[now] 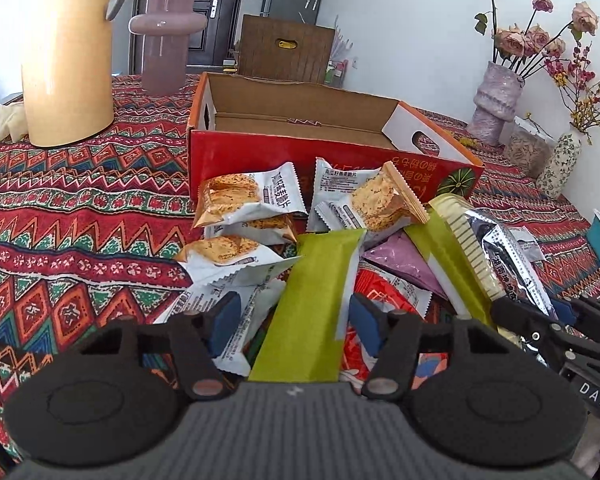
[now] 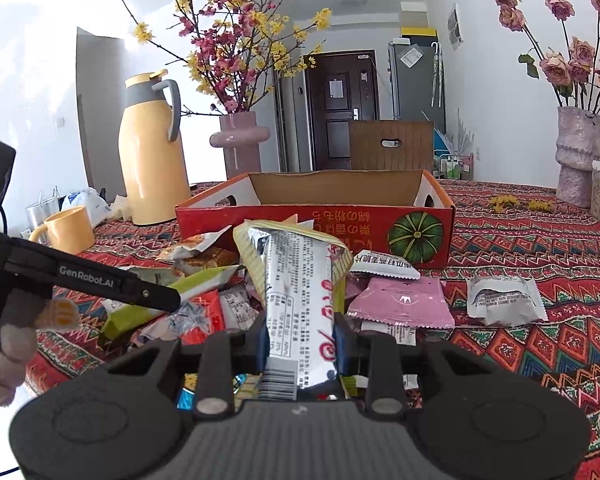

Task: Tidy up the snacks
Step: 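Close the left gripper on the olive-green bar while the right gripper lifts the white packet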

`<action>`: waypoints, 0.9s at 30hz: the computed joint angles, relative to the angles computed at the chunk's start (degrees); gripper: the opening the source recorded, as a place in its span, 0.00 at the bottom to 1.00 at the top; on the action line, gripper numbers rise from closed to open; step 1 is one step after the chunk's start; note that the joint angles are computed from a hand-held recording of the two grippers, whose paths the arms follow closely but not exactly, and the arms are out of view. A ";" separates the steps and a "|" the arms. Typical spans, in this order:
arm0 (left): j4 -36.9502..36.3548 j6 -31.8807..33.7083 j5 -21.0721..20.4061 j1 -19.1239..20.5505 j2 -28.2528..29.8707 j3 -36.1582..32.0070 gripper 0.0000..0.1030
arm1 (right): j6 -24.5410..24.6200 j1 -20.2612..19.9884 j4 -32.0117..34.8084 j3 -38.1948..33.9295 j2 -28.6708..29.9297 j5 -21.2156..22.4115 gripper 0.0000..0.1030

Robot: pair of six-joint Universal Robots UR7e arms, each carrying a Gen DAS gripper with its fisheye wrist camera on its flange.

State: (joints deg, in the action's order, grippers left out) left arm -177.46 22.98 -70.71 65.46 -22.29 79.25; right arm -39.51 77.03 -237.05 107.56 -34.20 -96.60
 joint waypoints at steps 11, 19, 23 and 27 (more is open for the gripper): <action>1.02 0.28 -2.92 0.47 -0.61 0.29 0.36 | -0.21 0.24 -0.48 -0.71 0.65 -0.88 0.29; -1.42 1.63 -1.68 -0.04 -1.10 1.77 0.32 | -0.18 0.22 -0.48 -0.68 0.63 -0.81 0.30; -0.09 1.39 -0.35 -0.22 -0.65 0.83 0.41 | -0.11 0.19 -0.44 -0.72 0.66 -0.84 0.30; 2.62 1.37 0.93 -0.14 0.29 -1.12 0.45 | -0.09 0.18 -0.42 -0.71 0.65 -0.76 0.30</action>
State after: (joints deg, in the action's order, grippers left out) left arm -174.84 24.35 -69.78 65.32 -22.00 78.13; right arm -39.60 77.22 -237.47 106.86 -33.55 -97.36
